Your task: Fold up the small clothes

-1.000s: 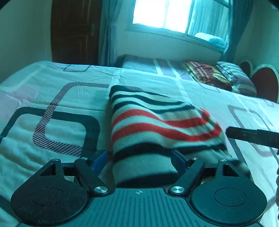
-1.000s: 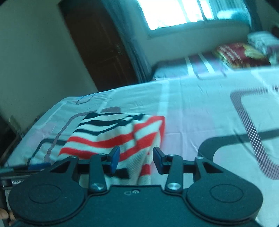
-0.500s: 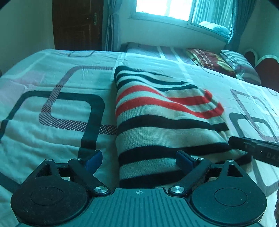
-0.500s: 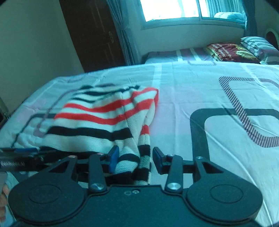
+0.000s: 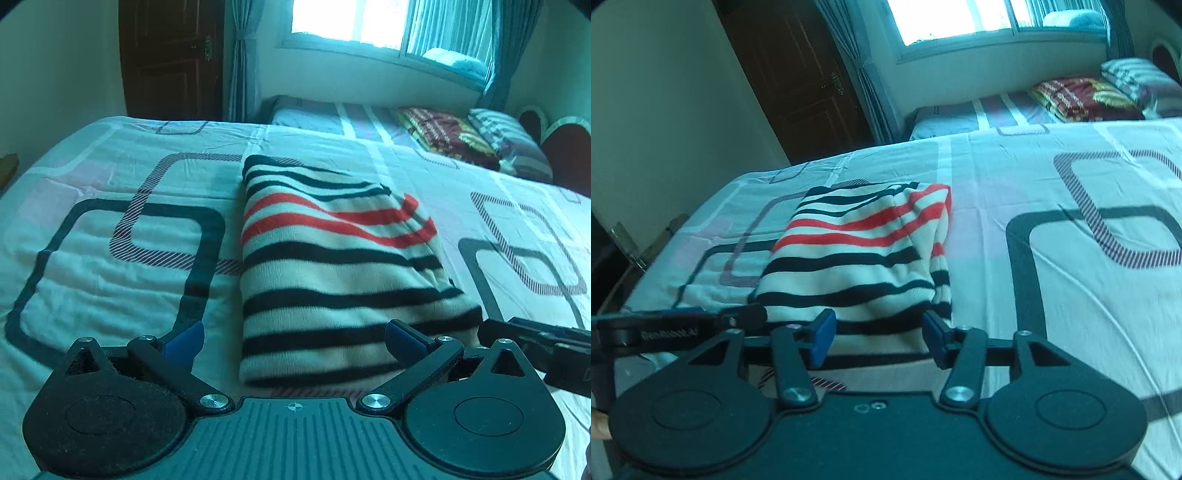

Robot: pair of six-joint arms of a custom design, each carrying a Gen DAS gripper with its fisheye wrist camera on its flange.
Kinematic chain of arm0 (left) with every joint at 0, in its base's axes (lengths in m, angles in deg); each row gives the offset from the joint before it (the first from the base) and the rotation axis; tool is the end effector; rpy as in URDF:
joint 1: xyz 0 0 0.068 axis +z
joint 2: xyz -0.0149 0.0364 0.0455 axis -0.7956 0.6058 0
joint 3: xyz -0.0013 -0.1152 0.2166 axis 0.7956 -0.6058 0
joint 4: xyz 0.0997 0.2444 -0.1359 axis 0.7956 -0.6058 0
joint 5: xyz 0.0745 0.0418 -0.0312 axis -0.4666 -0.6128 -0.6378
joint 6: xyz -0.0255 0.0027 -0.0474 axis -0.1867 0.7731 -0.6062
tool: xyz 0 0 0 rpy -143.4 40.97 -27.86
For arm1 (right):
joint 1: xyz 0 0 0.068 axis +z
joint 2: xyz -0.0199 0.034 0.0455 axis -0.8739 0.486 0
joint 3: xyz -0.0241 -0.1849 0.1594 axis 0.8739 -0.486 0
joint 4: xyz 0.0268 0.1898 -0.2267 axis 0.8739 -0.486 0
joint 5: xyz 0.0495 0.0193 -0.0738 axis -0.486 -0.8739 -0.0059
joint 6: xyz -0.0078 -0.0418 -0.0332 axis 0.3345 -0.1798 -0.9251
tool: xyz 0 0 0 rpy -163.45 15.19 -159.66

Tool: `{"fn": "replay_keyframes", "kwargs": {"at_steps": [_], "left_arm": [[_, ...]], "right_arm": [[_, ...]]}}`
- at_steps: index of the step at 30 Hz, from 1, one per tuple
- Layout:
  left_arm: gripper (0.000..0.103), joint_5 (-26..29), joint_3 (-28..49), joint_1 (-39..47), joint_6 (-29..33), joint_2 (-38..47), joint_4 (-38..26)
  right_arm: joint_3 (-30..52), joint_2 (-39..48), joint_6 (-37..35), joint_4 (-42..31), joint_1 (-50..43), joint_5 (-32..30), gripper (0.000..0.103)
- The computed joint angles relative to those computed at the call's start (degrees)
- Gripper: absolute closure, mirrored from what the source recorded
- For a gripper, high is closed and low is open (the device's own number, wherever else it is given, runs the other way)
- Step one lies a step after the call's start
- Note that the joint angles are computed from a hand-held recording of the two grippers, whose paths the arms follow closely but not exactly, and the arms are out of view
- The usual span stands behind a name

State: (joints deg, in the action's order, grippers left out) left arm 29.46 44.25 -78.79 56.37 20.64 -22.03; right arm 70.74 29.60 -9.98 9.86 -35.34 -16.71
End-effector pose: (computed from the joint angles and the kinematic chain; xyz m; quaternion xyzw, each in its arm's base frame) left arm 0.3343 -0.1578 0.2442 0.0654 0.9315 -0.0565 0.3534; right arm 0.2878 0.1340 0.2162 0.0775 0.8971 0.1724 0.3993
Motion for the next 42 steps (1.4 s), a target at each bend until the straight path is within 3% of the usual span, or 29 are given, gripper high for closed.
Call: {"fn": "replay_keyframes", "kwargs": {"at_steps": [4, 7, 13, 17, 19, 24, 30, 35, 42], "left_arm": [[0.0, -6.4, 2.3, -3.2, -3.7, -2.1, -8.5], [0.0, -12.9, -0.5, -6.6, -5.2, -7.4, -9.9], [0.0, -19.8, -4.9, -14.4, -7.7, -19.6, -14.2], [0.0, -19.6, -3.4, -19.2, -11.8, -23.8, -20.9], [0.0, -19.7, -3.0, -21.5, -14.5, -26.0, -23.1], [0.0, -34.0, 0.4, -33.0, -21.7, -26.6, -31.9], [0.0, -36.4, 0.3, -38.8, -33.0, -31.2, -35.5], [0.0, -41.5, 4.7, -44.1, -42.4, -26.8, -44.6], [0.0, -43.1, 9.0, -48.5, -47.8, -22.4, -51.4]], "right_arm": [[-2.2, -6.0, 0.3, -2.8, 0.4, -1.2, 0.038], [-3.7, -10.7, 0.8, -5.6, 0.5, -3.3, 0.029], [-5.5, -22.8, 3.3, -15.8, 1.7, -4.7, 0.004], [-2.5, -27.7, 5.2, -27.2, 4.7, -1.6, 0.001], [-0.2, -28.8, 4.8, -32.8, 7.5, 1.5, 0.001], [2.0, -34.0, 5.8, -40.7, 19.4, 15.6, 0.001], [5.3, -35.5, 15.3, -49.4, 34.7, 36.0, 0.001], [6.3, -36.8, 18.3, -52.5, 37.8, 38.8, 0.001], [8.5, -34.6, 24.1, -58.2, 44.1, 44.5, 0.001]]}}
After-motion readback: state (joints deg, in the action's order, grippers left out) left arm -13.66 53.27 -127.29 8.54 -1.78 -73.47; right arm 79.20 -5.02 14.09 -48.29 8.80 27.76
